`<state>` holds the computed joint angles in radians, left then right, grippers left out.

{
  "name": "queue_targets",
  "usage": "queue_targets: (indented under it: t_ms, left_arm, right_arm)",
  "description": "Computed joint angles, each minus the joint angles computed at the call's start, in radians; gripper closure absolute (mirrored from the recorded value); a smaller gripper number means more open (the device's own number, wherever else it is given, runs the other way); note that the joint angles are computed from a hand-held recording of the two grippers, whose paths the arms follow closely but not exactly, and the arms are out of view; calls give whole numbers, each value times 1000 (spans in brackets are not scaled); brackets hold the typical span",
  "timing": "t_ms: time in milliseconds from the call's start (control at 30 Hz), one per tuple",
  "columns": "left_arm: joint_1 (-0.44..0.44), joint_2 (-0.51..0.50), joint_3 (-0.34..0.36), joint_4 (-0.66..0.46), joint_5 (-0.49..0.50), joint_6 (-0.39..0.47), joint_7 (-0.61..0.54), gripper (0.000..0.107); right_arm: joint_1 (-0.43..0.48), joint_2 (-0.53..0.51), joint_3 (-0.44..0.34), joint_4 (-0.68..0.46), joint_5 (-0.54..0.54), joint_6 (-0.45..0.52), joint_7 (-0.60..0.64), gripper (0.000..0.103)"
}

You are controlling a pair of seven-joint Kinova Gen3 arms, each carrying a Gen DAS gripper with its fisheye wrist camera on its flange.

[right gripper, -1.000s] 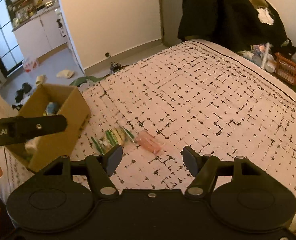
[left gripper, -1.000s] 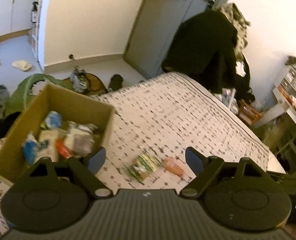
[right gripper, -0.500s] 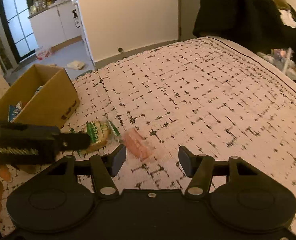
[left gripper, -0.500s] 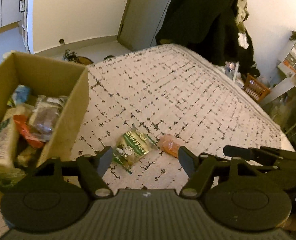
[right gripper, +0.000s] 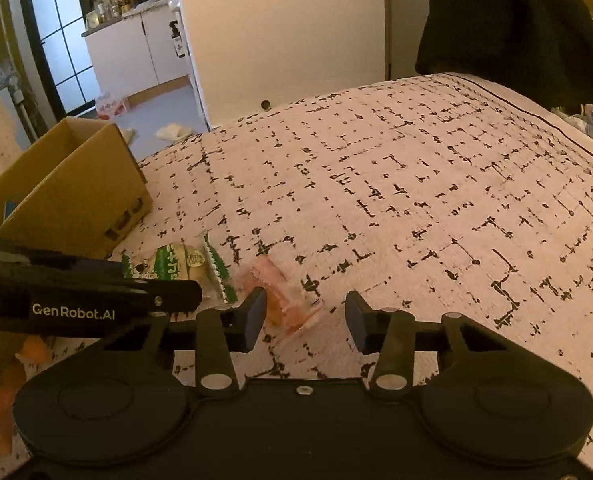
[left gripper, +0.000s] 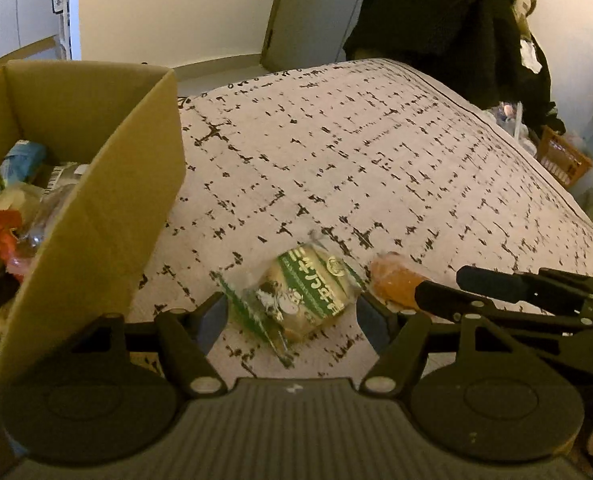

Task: Organize snacks
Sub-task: 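Move both grippers back to the last two snacks on the bed, then grasp the green packet with the left gripper while the right grasps the pink candy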

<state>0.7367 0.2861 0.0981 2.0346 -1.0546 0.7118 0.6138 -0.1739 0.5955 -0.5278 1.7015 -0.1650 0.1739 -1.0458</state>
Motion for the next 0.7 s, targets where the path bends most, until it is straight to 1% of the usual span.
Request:
queue_targets:
  t_ms: [67,133,200,233,300,367,433,467,533,567,600,667,700]
  left_arm:
    - [5,9,-4,-5,-14,8,13,37]
    - [12,21,-8,-13,-27,20,27,36]
    - [13,31,-11,-16,-40,21,33,32]
    - [13,40,-9,-23,-41,26,22,31]
    - [20,58,-7,-43,-37,48,-10,29]
    - [28,73,-10,-60,-34,65,-31,26]
    - [37,91,-18,-75,-34,82,-37,25]
    - [41,99,-22,-82,-34,89,-39,24]
    - [46,107,-30,-92,-32,98,-38,24]
    - [49,108,-36,-91,-36,97,-25,24]
    - [54,107,-45,-86,-48,92,3,24]
    - [60,110,-53,-77,-73,88,46,24]
    - [57,114,-52,-80,-78,91,48,24]
  right_arm:
    - [-26,-14,30,16,19,-26,4,60]
    - [-63,-22,80,6,31,-4,-17,60]
    - [-89,-29,117,5,32,4,-41,68]
    - [-90,-32,119,8,33,3,-46,70]
    - [-73,-32,101,5,30,14,-44,71]
    - [-54,-29,75,4,27,19,-33,71]
    - [-45,-35,59,18,29,0,-16,71]
    - [-33,-36,44,23,33,-7,-4,70]
    - [-49,-42,63,25,34,-11,-12,62]
    - [-61,-45,78,28,36,-17,-19,51]
    - [-65,-44,82,30,40,-23,-21,48]
    - [-64,-42,80,28,52,-15,-16,48]
    - [-74,-44,90,31,58,-19,-17,47]
